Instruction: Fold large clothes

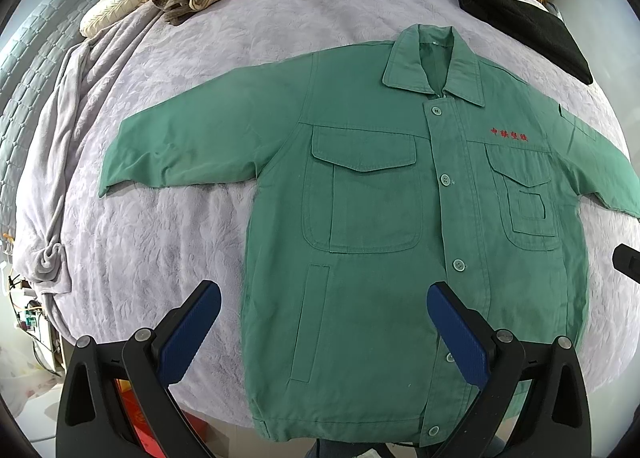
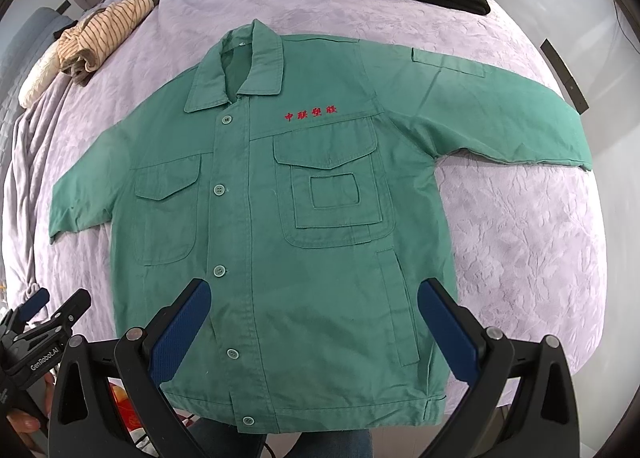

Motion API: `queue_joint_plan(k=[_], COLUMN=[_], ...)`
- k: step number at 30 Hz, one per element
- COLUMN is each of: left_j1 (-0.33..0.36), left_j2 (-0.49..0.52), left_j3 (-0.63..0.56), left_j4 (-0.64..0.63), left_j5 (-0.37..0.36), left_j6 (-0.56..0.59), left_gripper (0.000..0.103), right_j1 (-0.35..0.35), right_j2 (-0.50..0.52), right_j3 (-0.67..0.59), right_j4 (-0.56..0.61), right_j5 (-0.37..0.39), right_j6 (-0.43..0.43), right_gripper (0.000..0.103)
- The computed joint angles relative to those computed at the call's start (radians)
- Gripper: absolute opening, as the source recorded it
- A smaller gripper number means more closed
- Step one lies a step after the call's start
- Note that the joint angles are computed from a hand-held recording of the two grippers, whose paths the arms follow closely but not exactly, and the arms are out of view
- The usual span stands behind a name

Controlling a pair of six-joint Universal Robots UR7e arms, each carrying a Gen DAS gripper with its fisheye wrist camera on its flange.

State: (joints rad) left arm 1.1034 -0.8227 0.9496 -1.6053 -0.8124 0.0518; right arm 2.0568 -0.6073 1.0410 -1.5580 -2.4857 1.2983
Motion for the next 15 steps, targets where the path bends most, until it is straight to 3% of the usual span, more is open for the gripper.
queue_joint_plan(k=[15], left_j1=[-0.001], left_j2=[-0.009], left_j3=[0.011], left_j4=[-0.001], left_j5=[0.001], left_j6=[-0.002], left_gripper=[0.103], right_j1=[0.002], right_j2=[0.015], right_j3=[-0.016], right_j4=[-0.001], right_j5=[0.002], right_j6=[-0.008], right_gripper=[0.103])
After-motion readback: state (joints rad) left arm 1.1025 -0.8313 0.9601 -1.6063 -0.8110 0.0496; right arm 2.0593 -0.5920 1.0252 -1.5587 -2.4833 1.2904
